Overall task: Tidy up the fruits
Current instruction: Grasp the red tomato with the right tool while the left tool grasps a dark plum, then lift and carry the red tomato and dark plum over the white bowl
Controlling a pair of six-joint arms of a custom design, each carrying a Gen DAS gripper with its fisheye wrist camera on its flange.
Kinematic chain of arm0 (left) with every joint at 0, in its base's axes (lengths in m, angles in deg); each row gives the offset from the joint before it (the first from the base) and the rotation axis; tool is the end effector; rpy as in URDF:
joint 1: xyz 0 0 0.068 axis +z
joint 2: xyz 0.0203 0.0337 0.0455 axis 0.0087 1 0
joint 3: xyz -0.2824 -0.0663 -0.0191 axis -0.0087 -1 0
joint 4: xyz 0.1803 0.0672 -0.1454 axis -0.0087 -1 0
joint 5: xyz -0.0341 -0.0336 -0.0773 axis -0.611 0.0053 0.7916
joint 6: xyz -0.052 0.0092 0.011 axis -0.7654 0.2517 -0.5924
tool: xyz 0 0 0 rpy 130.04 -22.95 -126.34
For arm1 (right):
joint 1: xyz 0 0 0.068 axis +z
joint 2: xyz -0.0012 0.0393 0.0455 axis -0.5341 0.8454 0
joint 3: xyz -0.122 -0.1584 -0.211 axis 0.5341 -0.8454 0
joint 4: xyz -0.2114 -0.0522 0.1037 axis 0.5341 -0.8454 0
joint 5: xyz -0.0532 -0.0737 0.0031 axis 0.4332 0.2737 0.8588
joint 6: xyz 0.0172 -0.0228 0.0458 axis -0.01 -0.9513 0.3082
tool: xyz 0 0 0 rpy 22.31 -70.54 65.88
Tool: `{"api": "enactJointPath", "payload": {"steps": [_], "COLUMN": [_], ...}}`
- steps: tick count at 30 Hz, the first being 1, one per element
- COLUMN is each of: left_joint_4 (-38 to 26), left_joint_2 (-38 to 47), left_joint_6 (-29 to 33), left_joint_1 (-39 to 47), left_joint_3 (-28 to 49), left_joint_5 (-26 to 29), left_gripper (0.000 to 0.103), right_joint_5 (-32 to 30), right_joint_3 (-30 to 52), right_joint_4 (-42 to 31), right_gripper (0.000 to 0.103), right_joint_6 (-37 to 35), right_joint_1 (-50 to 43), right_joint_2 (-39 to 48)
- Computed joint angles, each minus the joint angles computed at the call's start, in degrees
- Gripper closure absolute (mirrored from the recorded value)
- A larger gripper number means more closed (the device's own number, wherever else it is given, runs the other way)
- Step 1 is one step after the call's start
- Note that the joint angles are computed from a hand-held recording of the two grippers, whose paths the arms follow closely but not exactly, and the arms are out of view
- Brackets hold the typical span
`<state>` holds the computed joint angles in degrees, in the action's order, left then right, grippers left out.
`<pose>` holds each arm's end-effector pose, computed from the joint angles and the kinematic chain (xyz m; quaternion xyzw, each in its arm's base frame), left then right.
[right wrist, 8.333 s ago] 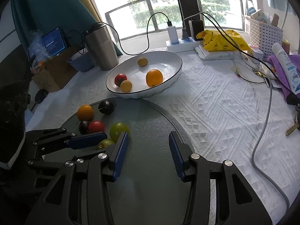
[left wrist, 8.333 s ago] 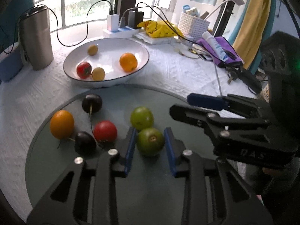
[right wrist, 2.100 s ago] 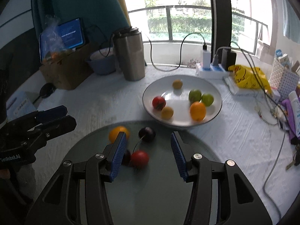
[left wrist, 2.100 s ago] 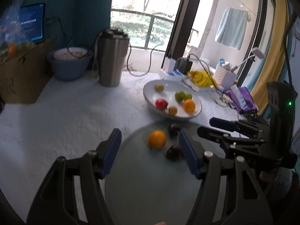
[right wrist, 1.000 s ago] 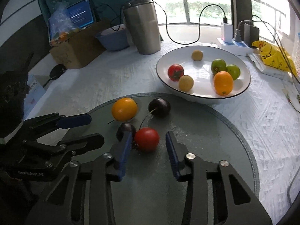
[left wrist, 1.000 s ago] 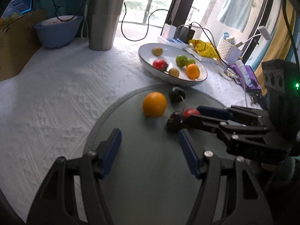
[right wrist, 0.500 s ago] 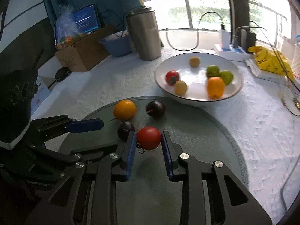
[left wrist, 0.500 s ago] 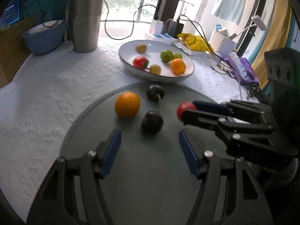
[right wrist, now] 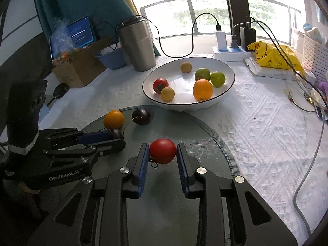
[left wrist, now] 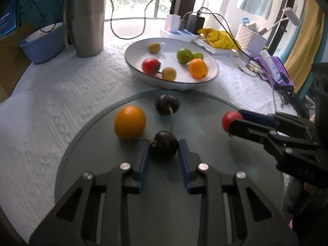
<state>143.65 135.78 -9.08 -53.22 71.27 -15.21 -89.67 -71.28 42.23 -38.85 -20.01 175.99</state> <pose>0.1337 -0.1526 0.0052 -0.1056 0.9369 -0.0512 0.3294 0.2244 0.0706 0.0216 -0.3483 0.8431 0.2784 0.3007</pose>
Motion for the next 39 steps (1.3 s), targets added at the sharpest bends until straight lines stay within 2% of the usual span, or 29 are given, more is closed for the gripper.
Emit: {"api": "enactJointPath", "payload": {"steps": [8,17,24,30,39], "left_joint_4": [-3.48,-7.26,-14.09,-21.11,-27.16], "left_joint_2": [-3.59,-9.89,-17.68,-25.31,-33.89], "left_joint_6": [-2.98,-6.43,-8.70,-9.31,-6.63], "left_joint_1": [-4.95,-9.85,-13.64,-15.40,-14.87], "left_joint_3": [-0.72,-3.06,-4.18,-4.48,-4.65], "left_joint_5": [-2.35,-6.77,-10.81,-13.88,-16.00], "left_gripper": [0.074,0.074,0.074,0.074,0.074], "right_joint_5": [0.05,1.02,1.69,2.39,3.49], "right_joint_3": [-1.42,-6.05,-9.81,-11.52,-10.58], "right_joint_4": [1.79,4.46,5.17,2.37,-3.64], "right_gripper": [0.074,0.074,0.074,0.074,0.074], "right_joint_6": [0.17,0.66,1.32,1.73,2.71], "right_joint_1": [0.31,1.17,1.88,2.57,3.91], "right_joint_2": [-0.44,-5.27,-11.40,-18.36,-26.59]}}
